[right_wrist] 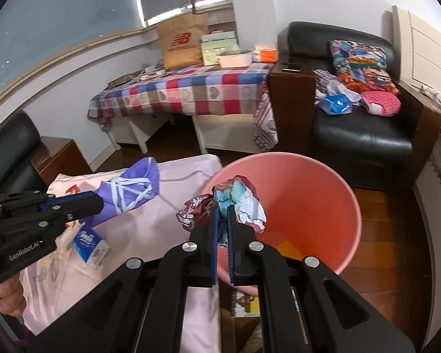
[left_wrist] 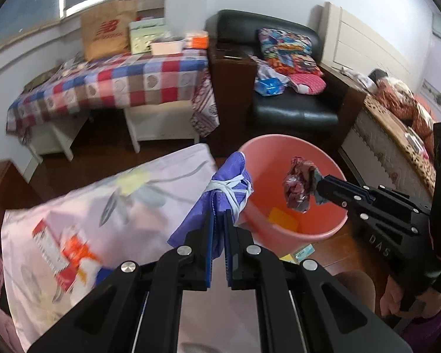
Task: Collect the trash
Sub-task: 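Carry glove and foil wrapper over the bucket and open both tools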
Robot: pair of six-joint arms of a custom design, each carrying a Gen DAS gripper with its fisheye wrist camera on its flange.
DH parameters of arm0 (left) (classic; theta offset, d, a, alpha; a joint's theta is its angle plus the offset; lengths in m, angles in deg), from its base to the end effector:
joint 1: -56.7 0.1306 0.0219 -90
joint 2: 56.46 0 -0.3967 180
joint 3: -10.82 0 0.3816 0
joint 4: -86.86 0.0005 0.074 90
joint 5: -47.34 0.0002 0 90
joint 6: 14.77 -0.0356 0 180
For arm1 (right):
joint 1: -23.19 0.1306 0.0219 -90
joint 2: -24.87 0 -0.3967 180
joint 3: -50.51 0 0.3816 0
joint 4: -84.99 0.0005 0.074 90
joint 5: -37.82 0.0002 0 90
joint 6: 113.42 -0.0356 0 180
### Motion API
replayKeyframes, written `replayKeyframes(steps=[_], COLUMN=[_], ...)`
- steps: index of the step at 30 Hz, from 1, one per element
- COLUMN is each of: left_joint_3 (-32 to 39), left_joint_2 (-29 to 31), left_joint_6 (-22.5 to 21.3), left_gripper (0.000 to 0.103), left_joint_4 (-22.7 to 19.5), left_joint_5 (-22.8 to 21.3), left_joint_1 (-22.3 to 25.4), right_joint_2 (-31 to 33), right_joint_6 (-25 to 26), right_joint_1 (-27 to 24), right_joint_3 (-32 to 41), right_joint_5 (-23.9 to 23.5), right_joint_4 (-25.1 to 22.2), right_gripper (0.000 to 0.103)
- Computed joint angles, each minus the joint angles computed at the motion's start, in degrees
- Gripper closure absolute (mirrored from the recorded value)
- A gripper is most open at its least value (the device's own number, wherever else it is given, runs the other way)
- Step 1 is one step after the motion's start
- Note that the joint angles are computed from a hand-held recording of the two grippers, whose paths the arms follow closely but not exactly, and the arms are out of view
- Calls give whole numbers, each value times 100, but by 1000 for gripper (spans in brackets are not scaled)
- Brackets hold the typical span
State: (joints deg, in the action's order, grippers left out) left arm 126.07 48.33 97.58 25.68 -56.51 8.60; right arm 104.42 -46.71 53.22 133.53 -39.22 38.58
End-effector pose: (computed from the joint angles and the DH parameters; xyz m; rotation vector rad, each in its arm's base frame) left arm 0.3846 -0.4167 0.4993 0.4398 2.3981 -0.2597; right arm 0.3595 0.1980 0.4696 -0.0217 2.3063 0.2162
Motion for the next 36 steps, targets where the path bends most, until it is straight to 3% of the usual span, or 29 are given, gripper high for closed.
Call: replayKeyframes(steps=[21,30,36], left_joint_3=[2731,3545,3731], left_joint_2=[2088,2685,2854], left_joint_6=[-172,-246,-255], left_gripper=[97,97,97], left_joint_4=[-1118,-1551,-1674], left_joint_5=[8,2,54], left_joint_1=[-276,-276,-266], right_joint_2=[42,183,271], right_joint_6=[94,92,101], right_joint_1=[-766,-852,-888], right_joint_3=[-375,-392,-366], right_joint_5=[-307,-347,-377], right_joint_4=[18,-15,-55], right_gripper=[97,97,97])
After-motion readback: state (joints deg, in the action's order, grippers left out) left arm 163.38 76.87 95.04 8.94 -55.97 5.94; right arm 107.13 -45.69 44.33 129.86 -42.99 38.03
